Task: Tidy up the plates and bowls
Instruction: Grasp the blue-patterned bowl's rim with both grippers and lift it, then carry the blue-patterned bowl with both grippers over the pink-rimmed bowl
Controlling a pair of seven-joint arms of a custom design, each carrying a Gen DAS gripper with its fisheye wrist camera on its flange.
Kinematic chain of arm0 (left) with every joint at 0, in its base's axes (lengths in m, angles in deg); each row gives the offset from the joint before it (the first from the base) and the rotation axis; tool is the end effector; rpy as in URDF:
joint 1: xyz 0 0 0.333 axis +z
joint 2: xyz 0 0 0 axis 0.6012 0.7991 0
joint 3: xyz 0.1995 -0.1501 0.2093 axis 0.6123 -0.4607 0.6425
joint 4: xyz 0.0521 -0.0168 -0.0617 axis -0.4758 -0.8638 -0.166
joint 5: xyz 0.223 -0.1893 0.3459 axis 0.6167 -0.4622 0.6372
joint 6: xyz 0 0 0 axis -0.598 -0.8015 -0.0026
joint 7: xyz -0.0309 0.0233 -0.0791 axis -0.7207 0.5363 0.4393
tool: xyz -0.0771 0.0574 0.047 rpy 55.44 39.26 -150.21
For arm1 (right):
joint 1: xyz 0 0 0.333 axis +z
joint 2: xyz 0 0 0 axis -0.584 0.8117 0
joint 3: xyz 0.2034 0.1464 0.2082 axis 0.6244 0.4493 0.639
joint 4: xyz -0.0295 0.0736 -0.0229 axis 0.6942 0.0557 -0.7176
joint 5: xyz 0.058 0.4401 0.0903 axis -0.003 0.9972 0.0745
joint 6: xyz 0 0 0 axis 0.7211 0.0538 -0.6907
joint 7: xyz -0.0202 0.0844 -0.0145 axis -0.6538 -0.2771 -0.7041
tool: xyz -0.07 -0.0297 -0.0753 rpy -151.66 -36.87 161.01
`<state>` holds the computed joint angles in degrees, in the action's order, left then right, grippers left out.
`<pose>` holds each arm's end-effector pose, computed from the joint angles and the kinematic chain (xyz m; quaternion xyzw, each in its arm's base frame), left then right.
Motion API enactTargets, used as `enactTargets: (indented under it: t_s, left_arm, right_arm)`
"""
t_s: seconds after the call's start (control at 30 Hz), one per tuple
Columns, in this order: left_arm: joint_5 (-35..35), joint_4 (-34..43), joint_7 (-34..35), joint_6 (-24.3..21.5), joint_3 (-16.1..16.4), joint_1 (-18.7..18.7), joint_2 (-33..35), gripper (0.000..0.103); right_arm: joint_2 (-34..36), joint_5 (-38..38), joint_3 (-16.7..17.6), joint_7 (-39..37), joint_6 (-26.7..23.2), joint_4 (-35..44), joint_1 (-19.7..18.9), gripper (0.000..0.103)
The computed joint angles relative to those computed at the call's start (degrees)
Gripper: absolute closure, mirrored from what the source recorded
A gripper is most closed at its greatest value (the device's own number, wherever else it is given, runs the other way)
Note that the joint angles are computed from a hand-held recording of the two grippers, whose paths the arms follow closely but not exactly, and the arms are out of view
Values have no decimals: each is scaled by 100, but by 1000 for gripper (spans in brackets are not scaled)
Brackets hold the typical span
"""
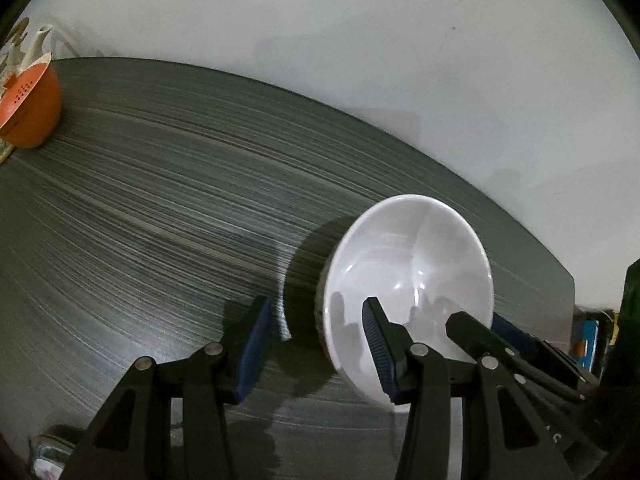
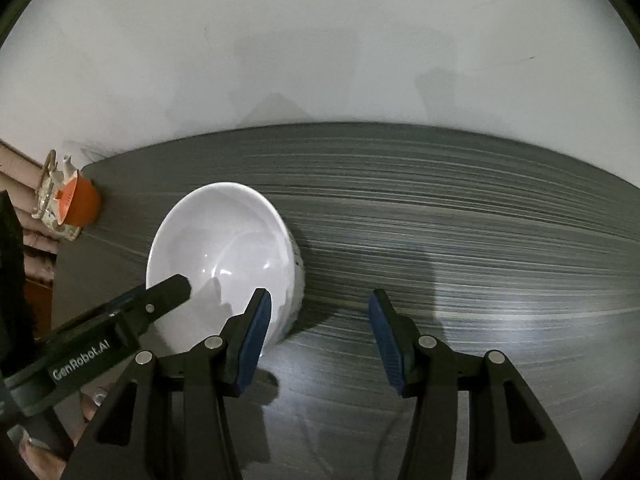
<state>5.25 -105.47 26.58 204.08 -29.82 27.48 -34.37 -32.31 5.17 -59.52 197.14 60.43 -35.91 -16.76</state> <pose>0.6345 -0.3072 0.3933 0.6784 -0.7137 0.1727 0.0210 0.6507 0.3398 0.4356 -0.6332 0.7579 0.0119 0.1564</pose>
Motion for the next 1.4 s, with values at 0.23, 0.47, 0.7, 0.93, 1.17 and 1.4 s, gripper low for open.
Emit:
enactTargets:
  t_s: [0.23, 0.47, 0.7, 0.93, 1.17, 1.4]
  left_arm:
    - [186, 25, -77, -80, -30, -65, 80, 80]
    - [270, -80, -39, -167, -40, -140, -45, 84]
    - [44, -366, 150, -258, -48, -197, -460, 84]
    - [-210, -991, 259, -171, 32, -425, -1287, 84]
    - [-440, -1781, 215, -231, 227, -874, -2368, 84]
    - [-696, -2016, 293, -559, 531, -1252, -2937, 84]
  right_arm:
    - [88, 7, 33, 50, 111, 30, 17, 62]
    - [-68, 446, 121, -200, 347, -223, -78, 85]
    - [-488, 531, 66, -173, 381, -572, -45, 85]
    - [-1169, 444, -38, 29, 372, -1036, 78, 85]
    - [-2027, 272, -134, 355, 385, -1611, 299, 85]
    - [-2736, -26, -137, 853, 290, -1975, 585, 84]
